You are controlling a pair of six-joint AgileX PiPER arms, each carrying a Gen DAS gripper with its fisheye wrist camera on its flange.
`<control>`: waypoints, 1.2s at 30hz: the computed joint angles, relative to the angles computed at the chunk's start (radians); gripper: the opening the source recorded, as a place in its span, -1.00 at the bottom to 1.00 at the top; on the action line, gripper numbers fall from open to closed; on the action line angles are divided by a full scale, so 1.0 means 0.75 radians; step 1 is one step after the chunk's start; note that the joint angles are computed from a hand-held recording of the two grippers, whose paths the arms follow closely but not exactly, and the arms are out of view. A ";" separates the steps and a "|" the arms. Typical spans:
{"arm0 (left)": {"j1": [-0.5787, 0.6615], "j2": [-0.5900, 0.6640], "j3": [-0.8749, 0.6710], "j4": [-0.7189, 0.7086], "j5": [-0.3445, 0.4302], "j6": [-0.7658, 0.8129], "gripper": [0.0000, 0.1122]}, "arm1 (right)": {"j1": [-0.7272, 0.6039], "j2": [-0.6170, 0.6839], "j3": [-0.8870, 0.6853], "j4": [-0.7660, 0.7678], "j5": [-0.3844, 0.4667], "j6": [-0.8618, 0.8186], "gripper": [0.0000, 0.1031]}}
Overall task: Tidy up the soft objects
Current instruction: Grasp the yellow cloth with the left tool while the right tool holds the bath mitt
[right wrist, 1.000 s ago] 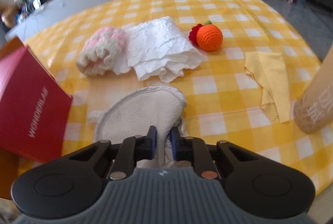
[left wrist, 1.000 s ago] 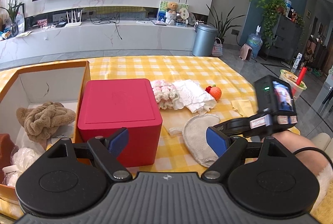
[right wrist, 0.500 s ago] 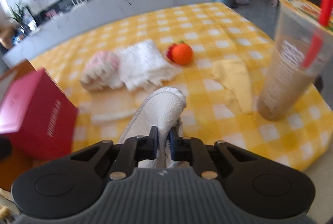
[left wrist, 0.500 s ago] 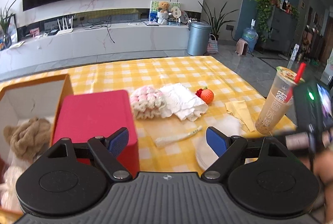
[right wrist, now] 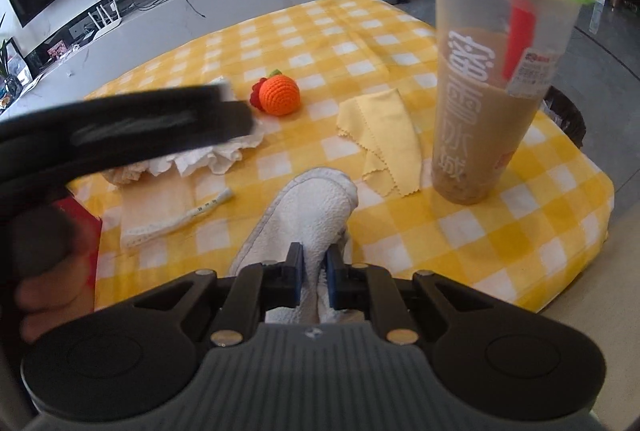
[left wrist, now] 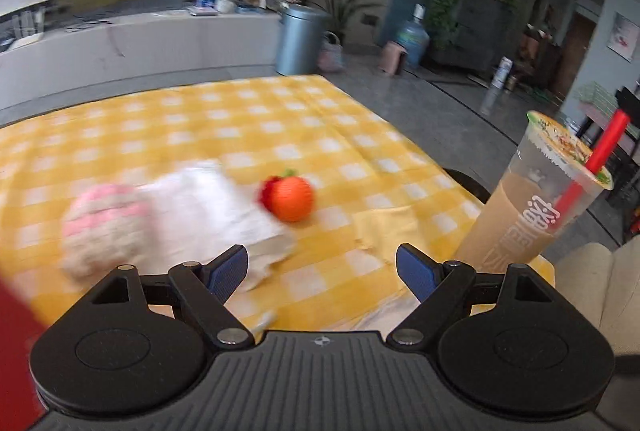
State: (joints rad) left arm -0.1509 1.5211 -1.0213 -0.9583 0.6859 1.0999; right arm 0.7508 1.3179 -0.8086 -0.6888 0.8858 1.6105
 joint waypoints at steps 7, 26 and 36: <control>-0.188 0.186 -0.092 0.074 -0.097 -0.152 0.76 | -0.010 -0.035 0.047 0.005 -0.035 -0.002 -0.80; -0.286 0.337 -0.233 0.079 -0.090 -0.202 0.76 | -0.005 0.029 0.010 0.028 -0.006 -0.070 -0.78; -0.364 0.412 -0.231 0.028 -0.274 -0.090 0.75 | -0.053 0.073 -0.011 0.064 -0.056 -0.160 -0.78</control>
